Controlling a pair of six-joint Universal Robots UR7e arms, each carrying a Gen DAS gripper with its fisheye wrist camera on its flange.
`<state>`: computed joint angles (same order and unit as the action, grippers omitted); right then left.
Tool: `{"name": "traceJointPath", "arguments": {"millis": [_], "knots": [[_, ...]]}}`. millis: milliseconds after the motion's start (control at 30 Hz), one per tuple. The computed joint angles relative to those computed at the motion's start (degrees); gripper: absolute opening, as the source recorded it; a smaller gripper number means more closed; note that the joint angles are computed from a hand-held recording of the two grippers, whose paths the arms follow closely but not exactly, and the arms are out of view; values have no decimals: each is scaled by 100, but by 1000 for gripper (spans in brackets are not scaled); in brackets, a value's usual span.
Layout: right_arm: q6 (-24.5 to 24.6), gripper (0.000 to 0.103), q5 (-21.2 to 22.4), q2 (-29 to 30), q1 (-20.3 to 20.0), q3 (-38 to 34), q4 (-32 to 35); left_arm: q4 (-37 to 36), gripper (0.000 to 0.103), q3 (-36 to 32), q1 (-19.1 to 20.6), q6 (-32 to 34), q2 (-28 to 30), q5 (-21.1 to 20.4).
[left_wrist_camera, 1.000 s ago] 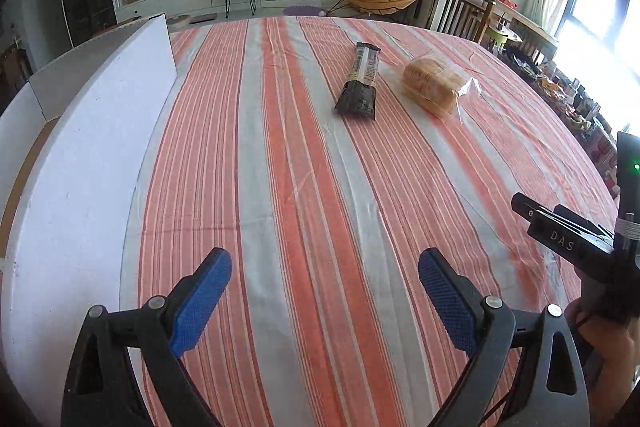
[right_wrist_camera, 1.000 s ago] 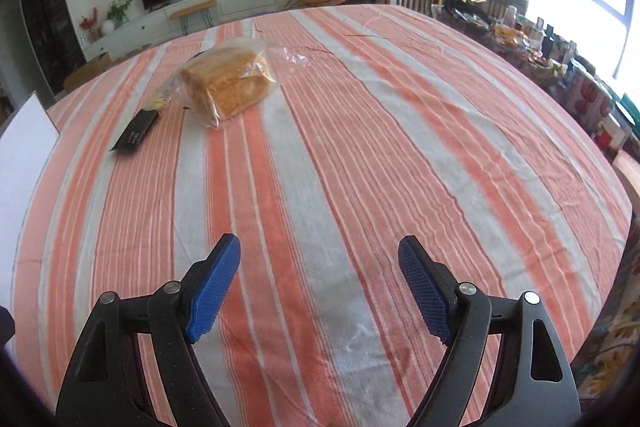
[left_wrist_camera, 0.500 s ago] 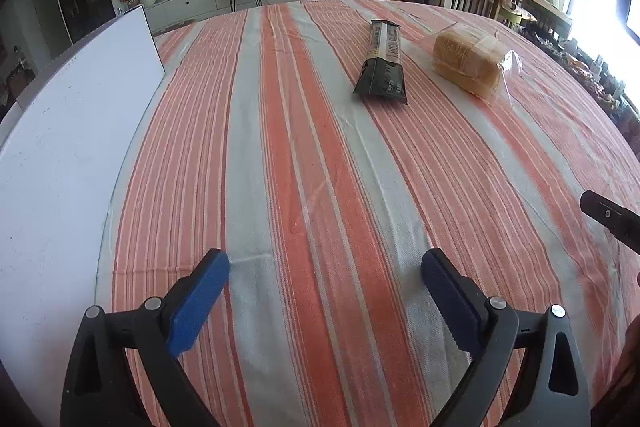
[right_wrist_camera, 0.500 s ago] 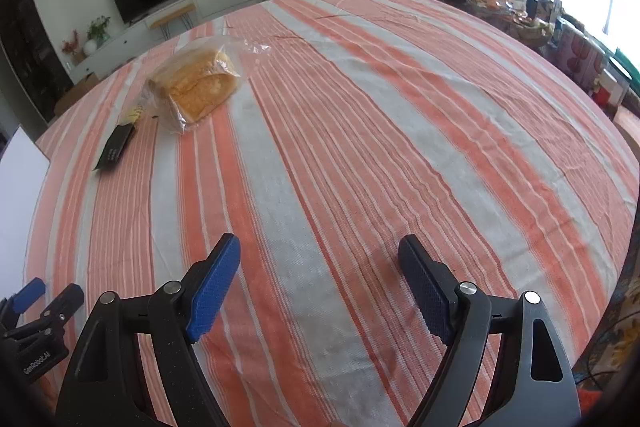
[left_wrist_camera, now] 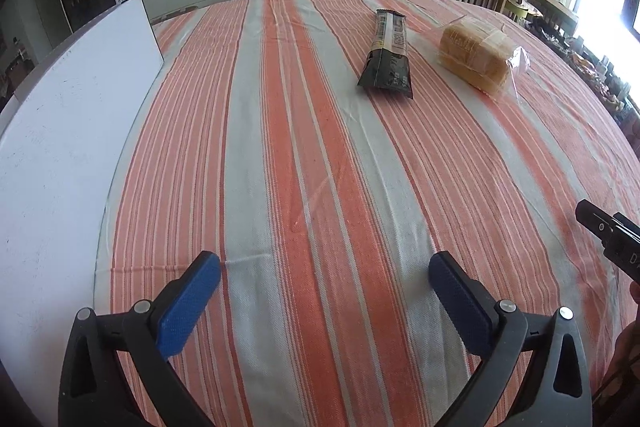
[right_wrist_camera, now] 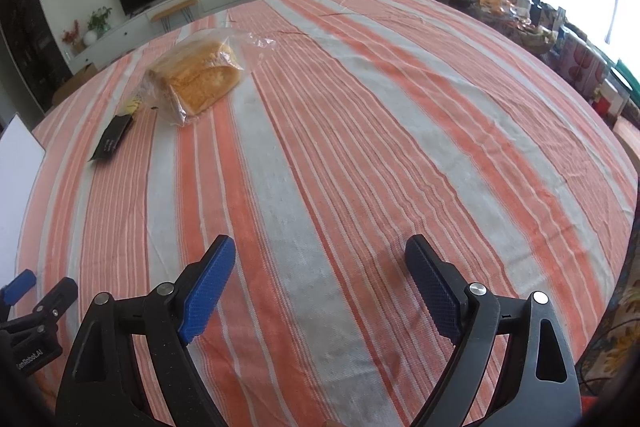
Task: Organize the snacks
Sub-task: 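Bring both open tools back over the table, then grasp the black-and-clear stick packet with the left tool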
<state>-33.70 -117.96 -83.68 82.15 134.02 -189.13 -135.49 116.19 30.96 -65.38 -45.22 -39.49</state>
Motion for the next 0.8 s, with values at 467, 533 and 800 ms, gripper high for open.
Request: {"name": "traceJointPath", "arguments": {"millis": [467, 533, 800], "knots": [[-181, 94, -164, 117, 50, 2, -164, -422, 91, -2252, 1135, 2392, 971, 351], [-183, 94, -162, 116, 48, 2, -165, -356, 89, -2512, 1208, 2603, 1174, 351], [-180, 95, -167, 120, 56, 1, -175, -913, 30, -2236, 1192, 2728, 1120, 350]]}}
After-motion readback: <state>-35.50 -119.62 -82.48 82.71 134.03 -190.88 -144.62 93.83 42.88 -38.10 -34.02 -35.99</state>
